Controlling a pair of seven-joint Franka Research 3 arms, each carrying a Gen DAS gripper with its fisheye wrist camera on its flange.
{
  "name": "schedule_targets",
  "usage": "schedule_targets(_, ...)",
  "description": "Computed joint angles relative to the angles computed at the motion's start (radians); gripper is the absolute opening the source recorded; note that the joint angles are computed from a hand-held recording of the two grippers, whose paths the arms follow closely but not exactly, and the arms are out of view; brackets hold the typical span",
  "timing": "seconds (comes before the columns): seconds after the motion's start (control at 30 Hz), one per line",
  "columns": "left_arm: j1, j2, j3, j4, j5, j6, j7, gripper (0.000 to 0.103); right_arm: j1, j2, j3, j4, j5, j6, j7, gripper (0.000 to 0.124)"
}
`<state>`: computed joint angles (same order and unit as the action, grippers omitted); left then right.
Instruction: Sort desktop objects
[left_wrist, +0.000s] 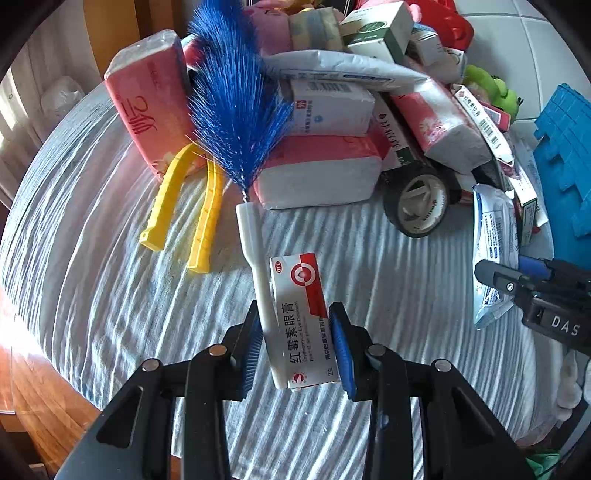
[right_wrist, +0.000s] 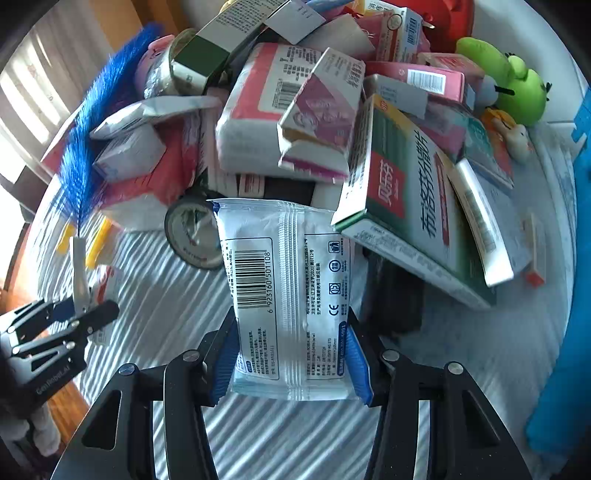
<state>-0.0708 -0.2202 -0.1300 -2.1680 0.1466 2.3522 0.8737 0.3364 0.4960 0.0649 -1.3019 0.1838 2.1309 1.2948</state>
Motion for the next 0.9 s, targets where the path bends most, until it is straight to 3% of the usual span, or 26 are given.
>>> schedule_targets(0.13, -0.007, -0.048, -0.004, -0.014, 0.009, 0.049, 0.009, 0.036, -0.010, -0.049, 0.000, -0.074, 0.006, 0.022, -0.019, 0.051)
schedule_targets(0.2, -0.001, -0.048, -0.021, 0.000, 0.046, 0.030, -0.024, 0.036, -0.014, -0.056, -0.001, -0.085, 0.008, 0.024, -0.024, 0.051)
schedule_targets(0.3, 0.011, -0.063, 0.003, -0.026, 0.057, 0.004, -0.005, 0.036, -0.020, -0.058, -0.002, -0.090, 0.011, 0.020, -0.030, 0.052)
schedule_targets(0.37, 0.032, -0.033, 0.005, -0.071, 0.088, 0.063, -0.023, 0.036, -0.023, -0.060, -0.002, -0.094, 0.012, 0.018, -0.036, 0.052)
schedule_targets(0.43, 0.038, -0.047, -0.004, -0.107, 0.118, 0.073, -0.048, 0.036, -0.025, -0.059, -0.001, -0.094, 0.012, 0.010, -0.043, 0.053)
schedule_targets(0.57, 0.044, -0.083, -0.018, -0.132, 0.161, 0.040, -0.094, 0.036, -0.030, -0.051, 0.001, -0.090, 0.023, -0.002, -0.052, 0.054)
schedule_targets(0.8, 0.001, -0.037, -0.003, -0.110, 0.080, 0.093, -0.058, 0.036, -0.034, -0.052, 0.000, -0.091, 0.022, -0.004, -0.087, 0.055)
schedule_targets(0.9, -0.004, 0.033, -0.019, -0.061, 0.071, 0.071, -0.081, 0.036, -0.033, -0.053, -0.004, -0.093, 0.010, -0.008, -0.097, 0.056)
